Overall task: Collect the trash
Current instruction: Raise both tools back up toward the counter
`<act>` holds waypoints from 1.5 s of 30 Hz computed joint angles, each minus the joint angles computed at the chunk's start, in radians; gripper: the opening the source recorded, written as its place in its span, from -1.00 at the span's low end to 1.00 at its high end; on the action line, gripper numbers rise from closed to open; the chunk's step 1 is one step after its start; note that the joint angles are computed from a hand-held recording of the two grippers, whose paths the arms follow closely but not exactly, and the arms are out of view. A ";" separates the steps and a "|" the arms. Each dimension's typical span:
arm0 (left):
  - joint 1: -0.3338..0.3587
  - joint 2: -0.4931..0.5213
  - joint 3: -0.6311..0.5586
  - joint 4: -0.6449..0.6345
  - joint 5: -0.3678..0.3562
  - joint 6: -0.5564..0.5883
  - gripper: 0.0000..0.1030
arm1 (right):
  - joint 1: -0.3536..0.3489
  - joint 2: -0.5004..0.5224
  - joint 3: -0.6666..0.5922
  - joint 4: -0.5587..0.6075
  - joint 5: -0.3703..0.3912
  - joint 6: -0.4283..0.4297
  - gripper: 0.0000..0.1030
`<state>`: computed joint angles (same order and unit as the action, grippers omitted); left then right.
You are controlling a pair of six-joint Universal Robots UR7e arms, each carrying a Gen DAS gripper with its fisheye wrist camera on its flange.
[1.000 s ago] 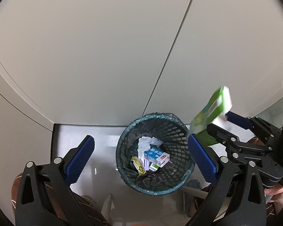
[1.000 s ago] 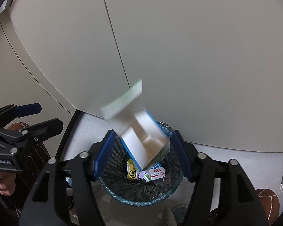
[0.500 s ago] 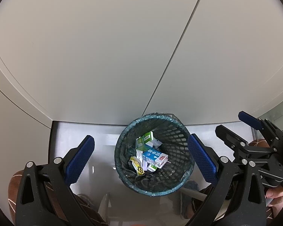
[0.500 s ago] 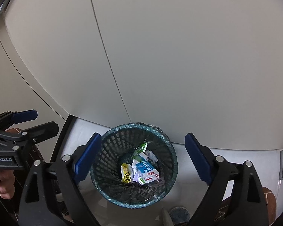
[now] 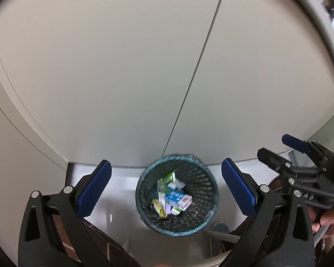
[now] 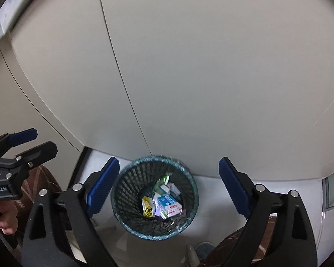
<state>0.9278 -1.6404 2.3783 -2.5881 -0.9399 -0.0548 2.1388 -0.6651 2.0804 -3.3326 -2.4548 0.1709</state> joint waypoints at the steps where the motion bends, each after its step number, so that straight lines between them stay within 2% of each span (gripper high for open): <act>1: -0.020 -0.020 -0.007 0.025 0.011 -0.010 0.89 | 0.016 -0.018 -0.002 0.007 -0.013 -0.005 0.69; 9: -0.228 -0.160 -0.114 0.298 0.131 -0.145 0.88 | 0.147 -0.151 -0.062 0.070 -0.082 -0.080 0.69; 14: -0.294 -0.153 -0.239 0.445 0.176 -0.238 0.88 | 0.210 -0.201 -0.138 0.152 -0.132 -0.099 0.69; 18: -0.336 -0.126 -0.310 0.451 0.223 -0.231 0.89 | 0.241 -0.225 -0.210 0.202 -0.173 -0.105 0.69; 22: -0.357 -0.074 -0.391 0.462 0.255 -0.222 0.89 | 0.261 -0.241 -0.294 0.249 -0.197 -0.113 0.69; 32: -0.386 0.066 -0.589 0.465 0.265 -0.151 0.89 | 0.264 -0.244 -0.484 0.325 -0.237 -0.182 0.77; 35: -0.376 0.114 -0.637 0.456 0.241 -0.133 0.89 | 0.252 -0.248 -0.527 0.365 -0.225 -0.186 0.80; 39: -0.351 0.172 -0.688 0.451 0.199 -0.111 0.89 | 0.228 -0.225 -0.590 0.369 -0.246 -0.253 0.85; 45: -0.307 0.282 -0.764 0.412 0.195 -0.050 0.89 | 0.170 -0.210 -0.654 0.434 -0.218 -0.252 0.85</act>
